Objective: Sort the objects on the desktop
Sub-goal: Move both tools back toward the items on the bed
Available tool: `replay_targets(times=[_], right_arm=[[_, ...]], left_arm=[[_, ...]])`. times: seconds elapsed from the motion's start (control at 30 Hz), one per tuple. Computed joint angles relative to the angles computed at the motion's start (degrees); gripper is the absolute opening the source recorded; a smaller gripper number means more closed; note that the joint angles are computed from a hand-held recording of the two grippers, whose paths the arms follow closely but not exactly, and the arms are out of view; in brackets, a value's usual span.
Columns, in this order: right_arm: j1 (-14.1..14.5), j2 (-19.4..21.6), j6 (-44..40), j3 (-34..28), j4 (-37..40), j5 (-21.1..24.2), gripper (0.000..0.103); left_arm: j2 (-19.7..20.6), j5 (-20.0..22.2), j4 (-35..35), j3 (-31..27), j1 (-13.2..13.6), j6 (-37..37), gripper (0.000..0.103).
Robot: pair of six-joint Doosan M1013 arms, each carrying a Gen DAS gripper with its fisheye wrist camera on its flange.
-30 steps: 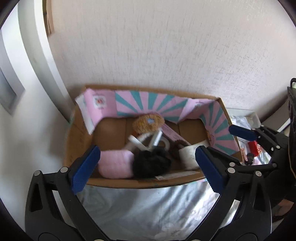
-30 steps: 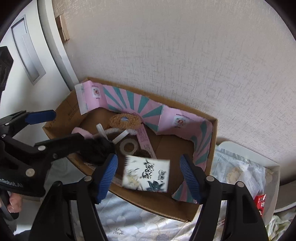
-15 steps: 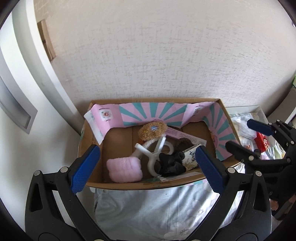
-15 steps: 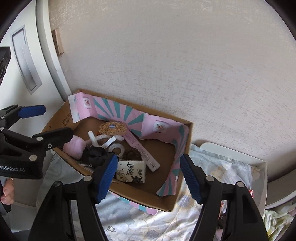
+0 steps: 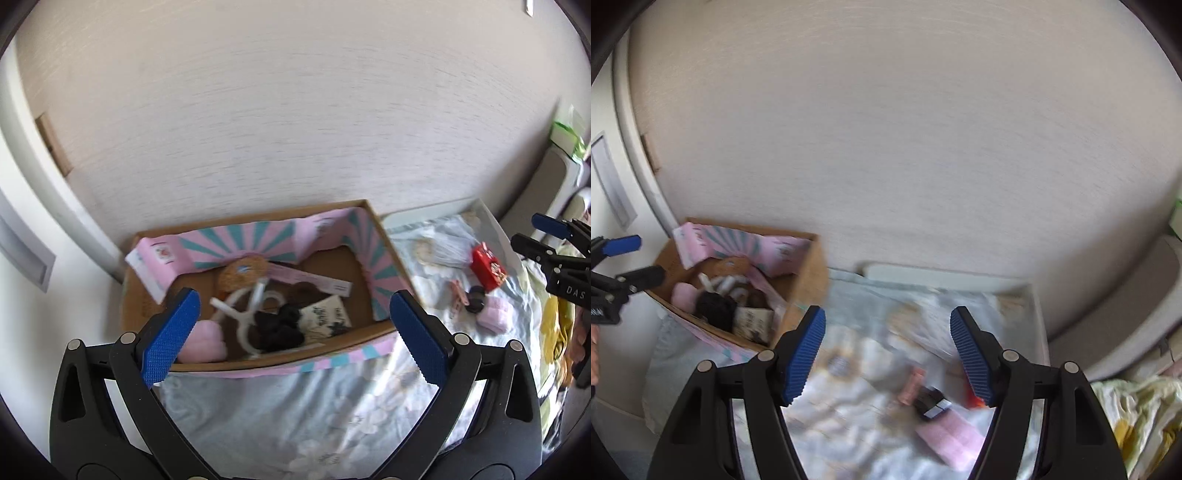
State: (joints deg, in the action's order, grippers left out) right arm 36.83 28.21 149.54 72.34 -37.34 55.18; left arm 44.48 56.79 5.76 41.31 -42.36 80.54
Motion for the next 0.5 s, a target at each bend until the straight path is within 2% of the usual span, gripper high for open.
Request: replay_targets(times=[0.07,0.17,0.3,0.5], right_arm=[[0.09,-2.07,2.89,3.37,-2.02,0.0,0.066],[0.43,-5.31,6.53,8.4,-5.01,-3.0,0.066],[0.86,-7.96,7.14,12.54,-7.04,-5.3,0.066],[-0.21,-11.74,6.91,18.27,-6.06,-12.83,0.066]], left_arm=[[0.16,0.23,-0.67,-0.24,-0.88,0.81,0.102],[0.13,0.1,-1.63,0.04,-2.18,1.59,0.102],[-0.62,-2.09,-2.12,2.29,-4.45,2.54,0.102],[0.34,0.73,-2.26,2.83,-8.1,7.23,0.102]])
